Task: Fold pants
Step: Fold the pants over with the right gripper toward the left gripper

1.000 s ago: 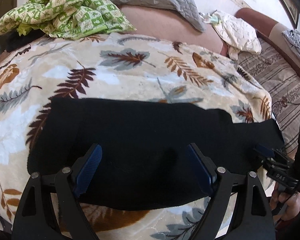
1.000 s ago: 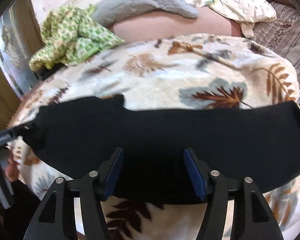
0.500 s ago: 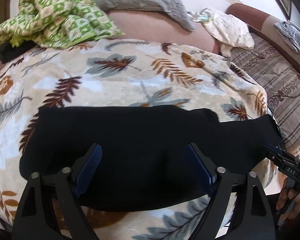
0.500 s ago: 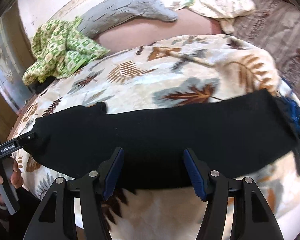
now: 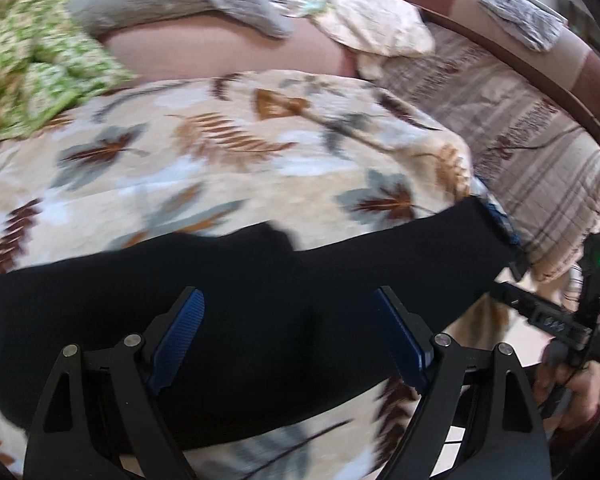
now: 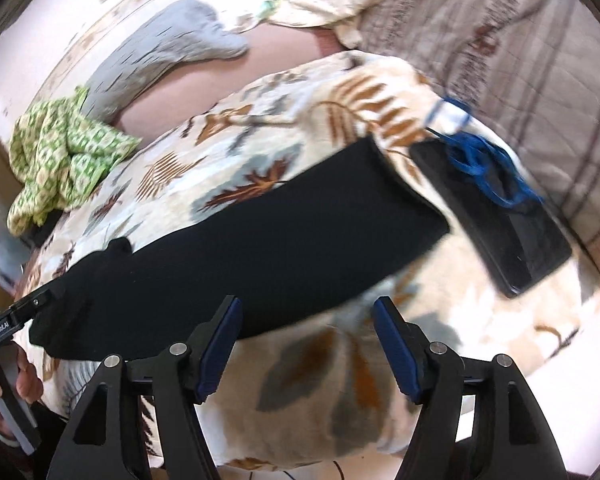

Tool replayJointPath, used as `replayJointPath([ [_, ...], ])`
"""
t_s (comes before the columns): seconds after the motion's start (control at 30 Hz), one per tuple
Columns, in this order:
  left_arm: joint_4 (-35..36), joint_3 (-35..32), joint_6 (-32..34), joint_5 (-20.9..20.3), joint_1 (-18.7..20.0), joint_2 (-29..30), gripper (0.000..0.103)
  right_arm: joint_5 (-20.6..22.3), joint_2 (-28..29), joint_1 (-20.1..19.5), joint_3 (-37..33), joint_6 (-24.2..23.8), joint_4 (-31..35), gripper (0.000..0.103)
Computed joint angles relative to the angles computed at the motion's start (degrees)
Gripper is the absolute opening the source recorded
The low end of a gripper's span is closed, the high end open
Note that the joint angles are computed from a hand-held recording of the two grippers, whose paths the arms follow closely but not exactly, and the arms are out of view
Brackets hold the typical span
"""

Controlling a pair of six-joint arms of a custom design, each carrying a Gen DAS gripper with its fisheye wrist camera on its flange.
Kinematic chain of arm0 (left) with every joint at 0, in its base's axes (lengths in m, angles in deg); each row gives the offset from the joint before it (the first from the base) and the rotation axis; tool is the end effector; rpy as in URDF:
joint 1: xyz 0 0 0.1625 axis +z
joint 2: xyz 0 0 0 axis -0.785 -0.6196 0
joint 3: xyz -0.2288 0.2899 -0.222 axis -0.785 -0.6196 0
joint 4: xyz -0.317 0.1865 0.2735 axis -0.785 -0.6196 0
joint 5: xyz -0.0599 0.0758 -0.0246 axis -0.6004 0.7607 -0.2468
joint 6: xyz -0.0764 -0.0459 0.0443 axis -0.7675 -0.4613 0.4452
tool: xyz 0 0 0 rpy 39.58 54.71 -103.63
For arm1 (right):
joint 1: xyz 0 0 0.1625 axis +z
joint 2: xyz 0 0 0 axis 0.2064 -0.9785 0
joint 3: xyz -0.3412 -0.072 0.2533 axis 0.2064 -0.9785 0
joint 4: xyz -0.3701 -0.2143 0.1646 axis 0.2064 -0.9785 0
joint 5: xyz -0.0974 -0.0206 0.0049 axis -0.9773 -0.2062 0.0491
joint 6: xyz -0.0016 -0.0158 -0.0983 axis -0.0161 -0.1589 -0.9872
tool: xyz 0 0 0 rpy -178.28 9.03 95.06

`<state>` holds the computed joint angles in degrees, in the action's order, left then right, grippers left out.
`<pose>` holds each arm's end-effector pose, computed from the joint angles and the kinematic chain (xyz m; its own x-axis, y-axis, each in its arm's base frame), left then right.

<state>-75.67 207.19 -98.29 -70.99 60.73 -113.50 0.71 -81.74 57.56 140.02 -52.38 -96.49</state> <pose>-0.3182 -0.2584 0.1187 -0.8348 -0.1327 -0.5343 0.2736 0.7422 -0.6118 0.0376 -0.3267 0.2762 -0.8655 -0.3285 0.3781 -0.4956 0.6717 -0.5506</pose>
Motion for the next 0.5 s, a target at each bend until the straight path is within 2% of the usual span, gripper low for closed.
replayJointPath([
  [0.1,-9.27,-1.67,9.47,-0.23,3.08,4.40,0.087,0.26,0.54,-1.83,-0.81,1.36,0.77,0.070],
  [0.23,-24.05,-4.72,25.00,-2.51,8.15,10.86,0.087,4.74,0.86,-4.90,-1.97,2.04,3.48,0.070],
  [0.3,-31.75,-6.17,32.80,-4.99,11.21,13.85,0.087,7.11,1.40,-6.07,-2.19,1.82,3.18,0.071],
  [0.5,-41.26,-11.96,46.89,-10.69,18.34,21.85,0.087,11.15,3.59,-7.09,-2.37,0.25,1.05,0.076],
])
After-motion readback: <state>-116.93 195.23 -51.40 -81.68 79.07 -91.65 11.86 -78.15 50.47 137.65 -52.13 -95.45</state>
